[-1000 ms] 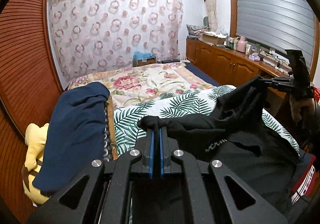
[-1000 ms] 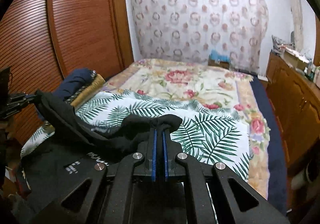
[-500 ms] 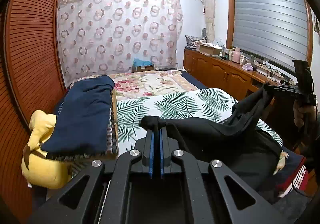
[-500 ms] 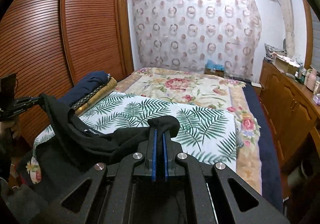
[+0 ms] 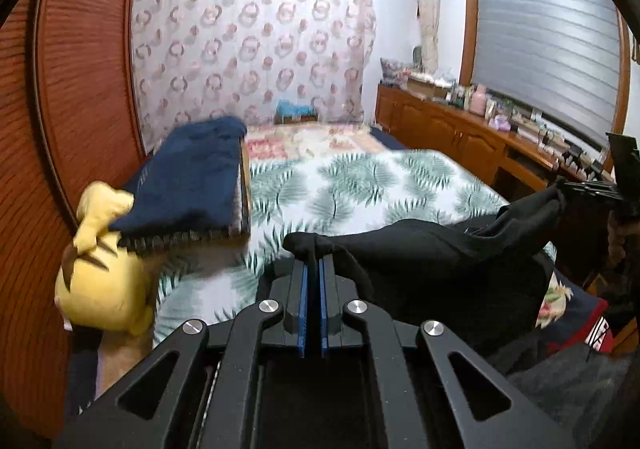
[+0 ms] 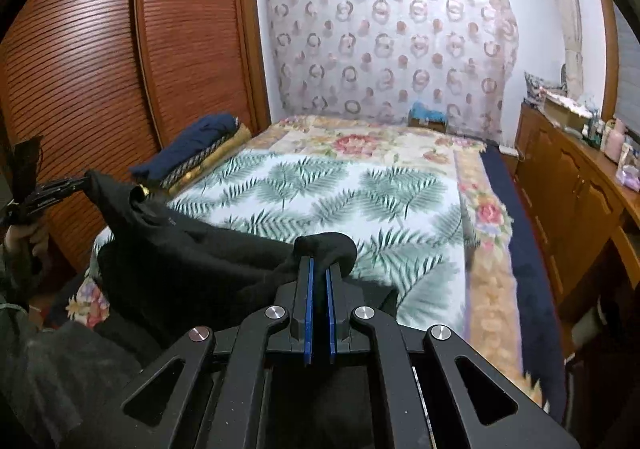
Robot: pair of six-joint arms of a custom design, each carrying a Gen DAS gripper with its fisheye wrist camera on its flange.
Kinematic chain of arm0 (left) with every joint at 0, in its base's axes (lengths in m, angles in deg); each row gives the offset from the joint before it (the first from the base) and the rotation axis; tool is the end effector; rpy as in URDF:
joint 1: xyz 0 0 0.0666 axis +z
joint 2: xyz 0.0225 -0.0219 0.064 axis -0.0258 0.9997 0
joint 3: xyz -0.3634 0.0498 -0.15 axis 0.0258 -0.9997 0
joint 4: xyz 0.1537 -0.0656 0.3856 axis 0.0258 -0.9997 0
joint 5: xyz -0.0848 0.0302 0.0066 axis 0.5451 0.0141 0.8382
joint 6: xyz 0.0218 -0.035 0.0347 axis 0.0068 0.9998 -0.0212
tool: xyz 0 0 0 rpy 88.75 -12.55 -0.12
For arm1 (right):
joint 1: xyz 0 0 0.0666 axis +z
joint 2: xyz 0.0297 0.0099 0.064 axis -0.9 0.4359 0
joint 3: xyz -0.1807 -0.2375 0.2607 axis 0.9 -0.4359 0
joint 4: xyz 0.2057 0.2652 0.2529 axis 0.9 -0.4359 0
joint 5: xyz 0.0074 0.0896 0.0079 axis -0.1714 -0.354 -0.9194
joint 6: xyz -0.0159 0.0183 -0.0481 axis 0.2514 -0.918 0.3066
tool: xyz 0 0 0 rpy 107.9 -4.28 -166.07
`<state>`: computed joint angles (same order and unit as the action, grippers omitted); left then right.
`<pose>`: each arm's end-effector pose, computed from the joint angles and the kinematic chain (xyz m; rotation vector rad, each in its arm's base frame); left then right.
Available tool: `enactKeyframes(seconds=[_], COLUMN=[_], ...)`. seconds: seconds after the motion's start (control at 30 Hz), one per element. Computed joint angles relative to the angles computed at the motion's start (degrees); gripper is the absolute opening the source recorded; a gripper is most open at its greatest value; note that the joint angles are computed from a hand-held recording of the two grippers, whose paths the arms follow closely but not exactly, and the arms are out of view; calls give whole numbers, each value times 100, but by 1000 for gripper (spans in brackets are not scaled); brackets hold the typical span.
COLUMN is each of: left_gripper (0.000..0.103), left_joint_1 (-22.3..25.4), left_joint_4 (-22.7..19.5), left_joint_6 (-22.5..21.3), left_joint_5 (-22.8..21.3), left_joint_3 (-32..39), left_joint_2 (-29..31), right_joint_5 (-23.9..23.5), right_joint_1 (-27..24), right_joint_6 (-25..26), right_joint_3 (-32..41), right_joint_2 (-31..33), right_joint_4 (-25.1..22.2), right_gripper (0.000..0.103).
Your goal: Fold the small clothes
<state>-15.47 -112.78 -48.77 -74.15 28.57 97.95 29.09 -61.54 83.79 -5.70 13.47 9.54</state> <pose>0.4117 -0.1117 0.4407 0.4813 2.1338 -0.3548 0.2823 0.0185 0.5241 -0.2275 2.1262 0.1643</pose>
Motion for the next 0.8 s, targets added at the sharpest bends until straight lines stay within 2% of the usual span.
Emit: enactKeyframes(seconds=[0.07,0.13,0.23,0.3,0.37,0.43,0.5,0.53,0.6,0.8], left_gripper=[5,11,23,41,43,47,74,77,78,78], left_joint_1=[-2,-8,-23,38,112,145,169,186,205,185], left_joint_4=[-111,-225,-194,-150,-123,-137,-94,-53,-23,0], left_joint_6=[-35,-52,-54,-6,28,-5,-8,0,-7,-48], left_joint_5=[14,11,-185,-154,-135,-134,-126,-103,-85,-209], left_joint_3=[-64,-80,-162,-188,-147,-77,-19,13,122,550], left_joint_2=[53,135,125,90,114,188,280,329,502,1099], right_joint_5=[15,39,133,192,326,402,404,438,492,766], right_joint_1=[2,-6,12,33,84,120,139,156,182,176], right_joint_6=[-15,-42,-49,-34,-62,-66,-16,-3,0,48], right_joint_3=[-32,-47,26,122,259,377,392,440,401,335], right_joint_2=[-27,44,147,199,283,319,352,406,467,925], right_joint_4=[-179,-319,-505,-529,-512,-477,-390,-373,-286,-67], right_gripper=[5,5,5,13,15,24,45,50,63,64])
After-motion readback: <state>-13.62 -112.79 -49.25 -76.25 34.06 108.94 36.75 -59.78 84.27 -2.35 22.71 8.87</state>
